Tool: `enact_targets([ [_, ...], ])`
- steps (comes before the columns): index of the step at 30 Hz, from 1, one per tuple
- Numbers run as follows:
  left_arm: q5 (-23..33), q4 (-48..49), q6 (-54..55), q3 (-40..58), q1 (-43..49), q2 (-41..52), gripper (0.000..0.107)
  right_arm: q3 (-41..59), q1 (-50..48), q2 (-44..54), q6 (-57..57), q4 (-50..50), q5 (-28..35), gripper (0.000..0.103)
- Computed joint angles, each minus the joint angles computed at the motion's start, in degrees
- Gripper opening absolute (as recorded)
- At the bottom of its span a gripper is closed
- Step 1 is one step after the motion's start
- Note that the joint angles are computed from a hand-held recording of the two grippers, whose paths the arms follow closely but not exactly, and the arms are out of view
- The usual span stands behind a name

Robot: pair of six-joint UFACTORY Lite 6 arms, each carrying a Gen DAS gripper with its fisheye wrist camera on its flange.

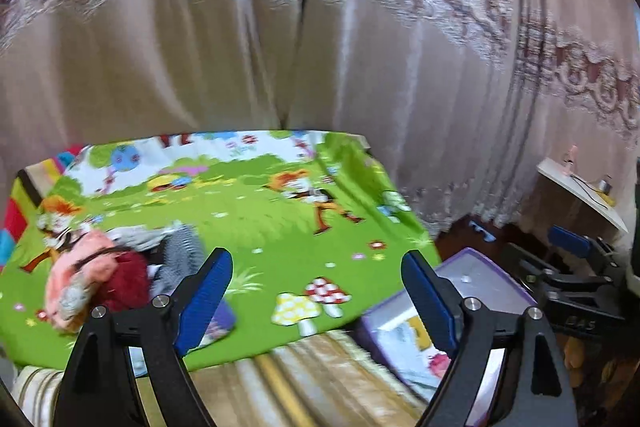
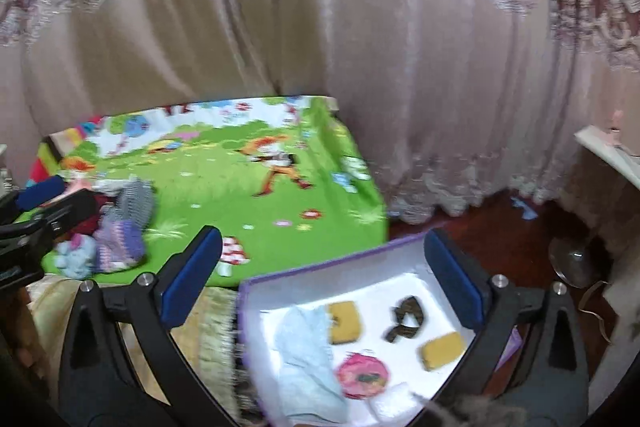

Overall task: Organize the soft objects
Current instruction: 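Move both open tools back over the pile on the mat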

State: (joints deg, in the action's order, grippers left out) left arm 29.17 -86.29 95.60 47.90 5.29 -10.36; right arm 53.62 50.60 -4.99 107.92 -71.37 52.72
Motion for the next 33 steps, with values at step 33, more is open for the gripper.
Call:
enact_targets([
  [33, 12.2, 18.7, -12.4, 39.0, 30.8, 41.4, 0.087, 47.7, -3.3, 42.5, -32.0, 21.1, -19.9, 0.102],
])
